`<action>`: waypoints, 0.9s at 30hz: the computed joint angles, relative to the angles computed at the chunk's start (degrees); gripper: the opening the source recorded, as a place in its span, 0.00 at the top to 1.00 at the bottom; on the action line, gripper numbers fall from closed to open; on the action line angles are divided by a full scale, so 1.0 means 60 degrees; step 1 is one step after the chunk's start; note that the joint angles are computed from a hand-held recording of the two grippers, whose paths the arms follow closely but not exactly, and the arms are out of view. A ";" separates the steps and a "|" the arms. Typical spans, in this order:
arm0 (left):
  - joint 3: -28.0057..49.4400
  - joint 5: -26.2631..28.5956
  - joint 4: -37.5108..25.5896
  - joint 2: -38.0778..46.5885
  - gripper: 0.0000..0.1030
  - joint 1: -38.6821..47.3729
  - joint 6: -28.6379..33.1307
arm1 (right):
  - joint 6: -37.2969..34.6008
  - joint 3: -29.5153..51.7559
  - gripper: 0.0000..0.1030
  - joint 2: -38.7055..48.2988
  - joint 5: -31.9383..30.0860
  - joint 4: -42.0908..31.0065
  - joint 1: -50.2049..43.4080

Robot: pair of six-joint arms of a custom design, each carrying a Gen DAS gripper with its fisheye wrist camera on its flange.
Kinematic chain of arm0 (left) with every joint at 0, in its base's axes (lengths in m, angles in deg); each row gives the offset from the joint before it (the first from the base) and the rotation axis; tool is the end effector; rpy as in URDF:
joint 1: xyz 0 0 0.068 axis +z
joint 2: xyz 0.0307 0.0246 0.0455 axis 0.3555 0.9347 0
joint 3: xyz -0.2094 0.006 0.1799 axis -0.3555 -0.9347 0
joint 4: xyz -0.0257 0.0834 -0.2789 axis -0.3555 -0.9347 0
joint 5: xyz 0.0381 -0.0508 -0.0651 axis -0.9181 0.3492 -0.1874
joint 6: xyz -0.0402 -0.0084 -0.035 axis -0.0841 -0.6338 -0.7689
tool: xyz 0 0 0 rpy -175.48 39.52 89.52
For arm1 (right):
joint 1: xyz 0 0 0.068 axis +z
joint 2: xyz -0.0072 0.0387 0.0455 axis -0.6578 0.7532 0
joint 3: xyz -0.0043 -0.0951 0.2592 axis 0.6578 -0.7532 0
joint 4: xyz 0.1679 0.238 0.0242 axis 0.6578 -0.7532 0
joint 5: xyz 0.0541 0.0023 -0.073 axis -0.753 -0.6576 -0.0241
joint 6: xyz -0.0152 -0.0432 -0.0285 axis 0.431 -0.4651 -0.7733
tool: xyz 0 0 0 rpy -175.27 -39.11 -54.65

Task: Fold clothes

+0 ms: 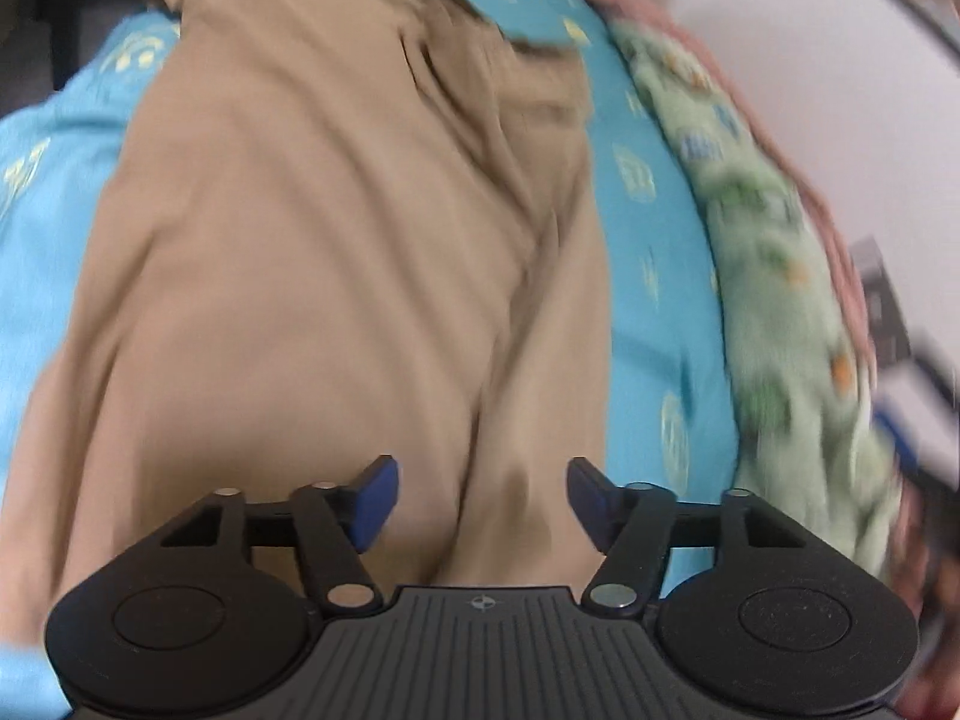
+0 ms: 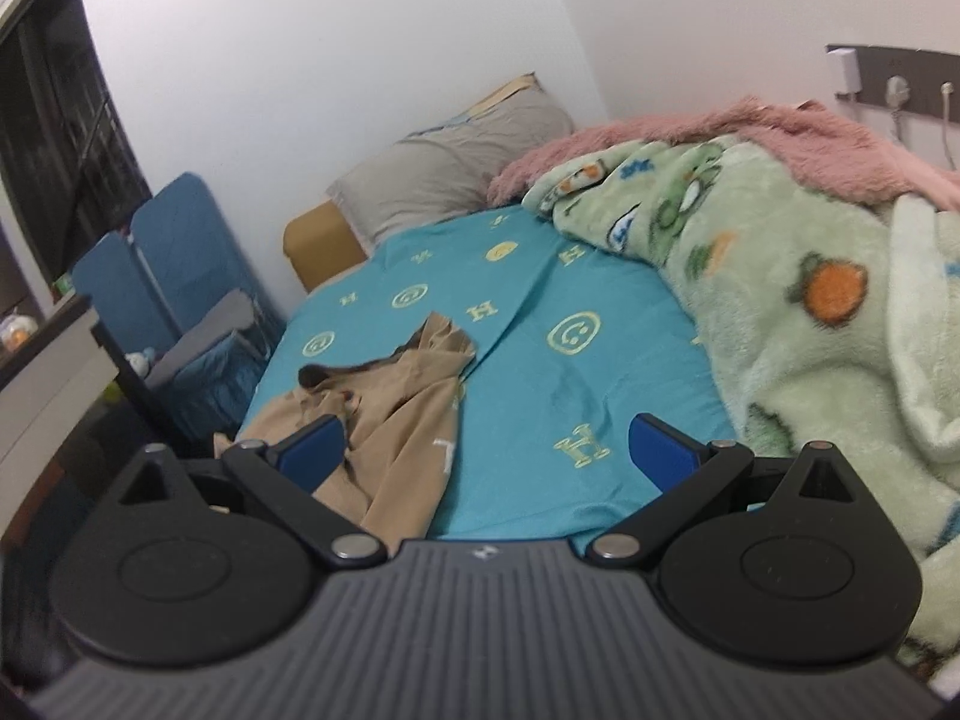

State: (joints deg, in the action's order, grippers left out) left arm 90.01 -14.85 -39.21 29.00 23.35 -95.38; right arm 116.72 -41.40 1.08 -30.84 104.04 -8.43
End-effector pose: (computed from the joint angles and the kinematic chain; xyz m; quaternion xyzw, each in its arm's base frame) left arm 0.2099 -0.0051 0.0948 -0.1909 0.9217 -0.2521 0.2248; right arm 0.2396 0.1477 0.1509 0.0210 0.8512 0.2183 0.4769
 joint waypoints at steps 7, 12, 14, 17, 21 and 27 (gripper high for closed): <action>0.3328 -0.1105 0.3223 0.5121 0.35 -0.0103 -0.1593 | 0.0004 0.0525 0.00 0.0988 -0.0212 0.0030 0.0037; 0.5628 -0.3280 0.3431 0.7557 0.41 -0.0875 -0.1243 | 0.0163 0.1043 0.00 0.1871 -0.0430 0.0057 -0.0093; 0.5953 -0.3549 0.3697 0.8007 0.63 -0.0854 -0.1203 | 0.0169 0.1284 0.00 0.2271 -0.0497 0.0142 -0.0168; 0.6310 -0.4250 0.3662 0.8294 0.97 -0.0922 -0.0286 | 0.0079 0.1613 0.00 0.2812 -0.0553 0.0193 -0.0251; 0.6117 -0.6227 0.3903 0.8133 0.95 -0.1151 0.1695 | -0.0143 0.1888 0.00 0.3305 -0.0712 0.0357 -0.0375; 0.5182 -0.5049 0.4349 0.7487 0.64 -0.0289 0.2545 | -0.0288 0.2167 0.00 0.3551 -0.0728 0.0273 -0.0244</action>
State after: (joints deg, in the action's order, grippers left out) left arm 121.10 -45.14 -13.12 73.93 21.61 -80.11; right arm 114.99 -28.40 22.38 -35.21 105.67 -9.89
